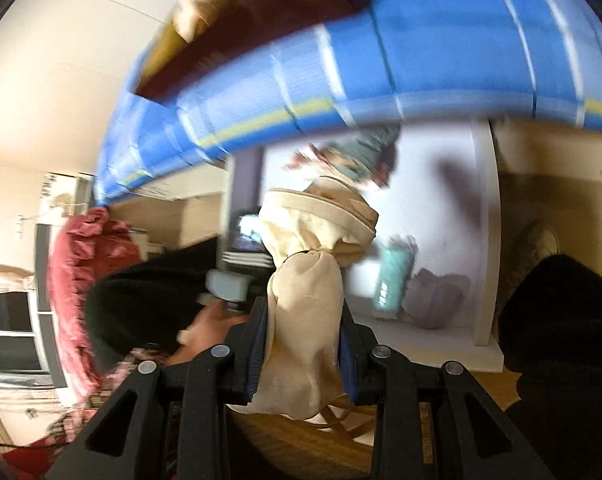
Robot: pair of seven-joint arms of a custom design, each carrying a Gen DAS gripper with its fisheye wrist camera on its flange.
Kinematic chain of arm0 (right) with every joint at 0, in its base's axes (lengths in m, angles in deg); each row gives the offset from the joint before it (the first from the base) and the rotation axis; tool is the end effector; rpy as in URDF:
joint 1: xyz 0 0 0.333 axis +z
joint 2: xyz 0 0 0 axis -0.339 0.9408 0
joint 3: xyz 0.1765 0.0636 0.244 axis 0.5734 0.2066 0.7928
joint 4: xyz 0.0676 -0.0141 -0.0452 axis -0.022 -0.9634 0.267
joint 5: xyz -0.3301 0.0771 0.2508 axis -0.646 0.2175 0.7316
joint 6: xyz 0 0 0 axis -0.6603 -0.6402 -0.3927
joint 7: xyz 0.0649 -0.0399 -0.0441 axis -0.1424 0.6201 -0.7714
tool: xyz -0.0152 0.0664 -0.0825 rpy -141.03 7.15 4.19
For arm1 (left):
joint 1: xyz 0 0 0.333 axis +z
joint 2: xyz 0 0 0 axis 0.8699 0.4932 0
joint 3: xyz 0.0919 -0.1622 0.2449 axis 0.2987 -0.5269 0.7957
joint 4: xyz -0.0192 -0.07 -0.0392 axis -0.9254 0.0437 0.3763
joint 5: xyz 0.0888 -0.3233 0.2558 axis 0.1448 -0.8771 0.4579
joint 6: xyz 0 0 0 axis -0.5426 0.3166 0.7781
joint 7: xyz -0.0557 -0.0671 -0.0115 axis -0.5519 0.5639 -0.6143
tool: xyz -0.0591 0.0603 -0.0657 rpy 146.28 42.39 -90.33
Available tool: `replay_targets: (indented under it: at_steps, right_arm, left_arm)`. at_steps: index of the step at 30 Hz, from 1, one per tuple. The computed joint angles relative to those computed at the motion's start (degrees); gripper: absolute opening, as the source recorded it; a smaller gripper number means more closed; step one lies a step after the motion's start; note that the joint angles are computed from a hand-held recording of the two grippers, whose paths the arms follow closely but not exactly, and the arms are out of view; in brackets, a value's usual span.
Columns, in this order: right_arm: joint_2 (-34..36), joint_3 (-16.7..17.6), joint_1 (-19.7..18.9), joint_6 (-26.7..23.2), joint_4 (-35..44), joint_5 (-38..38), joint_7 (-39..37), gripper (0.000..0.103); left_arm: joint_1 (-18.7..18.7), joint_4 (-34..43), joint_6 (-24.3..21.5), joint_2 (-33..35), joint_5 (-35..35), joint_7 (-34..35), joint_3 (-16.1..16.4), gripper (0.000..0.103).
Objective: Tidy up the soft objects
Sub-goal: 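Lift the cream knotted bundle with the right gripper toward the gold box, then lower the cream bundle into the gold box and open the right gripper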
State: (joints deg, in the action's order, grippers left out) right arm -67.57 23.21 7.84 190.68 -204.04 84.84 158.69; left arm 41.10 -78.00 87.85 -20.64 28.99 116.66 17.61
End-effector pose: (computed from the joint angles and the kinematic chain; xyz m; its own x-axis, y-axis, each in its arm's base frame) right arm 0.4106 0.2102 0.5975 -0.1615 -0.8158 -0.5553 -0.9717 0.2297 -0.0549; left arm 0.4863 -0.4063 0.3378 -0.2181 -0.9633 0.1563 -0.9582 0.2418 0.1528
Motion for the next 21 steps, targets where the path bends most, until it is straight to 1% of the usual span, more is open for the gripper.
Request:
replay_targets:
  at_steps: [4, 5, 8, 12, 17, 20, 21]
  right_arm:
    - [1.48, -0.90, -0.32, 0.91, 5.19, 0.16, -1.77, 0.032]
    - [2.55, -1.09, -0.52, 0.89, 7.15, -0.11, -2.50, 0.032]
    - [6.88, -0.60, -2.15, -0.15, 13.92, -3.33, -4.03, 0.032]
    - [15.07, 0.19, -5.07, -1.61, 23.95, -6.93, -6.20, 0.032]
    - [27.11, 2.89, -9.41, -4.63, 37.64, -13.69, -7.55, 0.032]
    - [32.70, 4.25, -11.55, -6.28, 43.98, -15.75, -9.19, 0.032]
    - [35.62, 4.76, -12.01, -7.32, 47.54, -16.83, -9.74, 0.032]
  left_arm:
    - [-0.12, -0.19, 0.15, 0.22, 0.33, -0.53, 0.04, 0.089]
    - [0.26, 0.47, -0.63, 0.21, 0.29, -0.12, 0.21, 0.089]
    - [0.02, 0.61, -0.35, 0.71, 0.51, -0.48, 0.13, 0.089]
    - [-0.15, 0.93, -0.32, 1.10, 0.87, -0.70, -0.03, 0.089]
    - [0.13, 1.35, -1.19, 0.77, 0.74, -0.37, 0.01, 0.089]
    - [0.13, 1.89, -1.56, 1.04, 0.71, -0.43, 0.06, 0.089]
    - [0.07, 2.06, -1.63, 1.20, 0.79, -0.52, 0.06, 0.089]
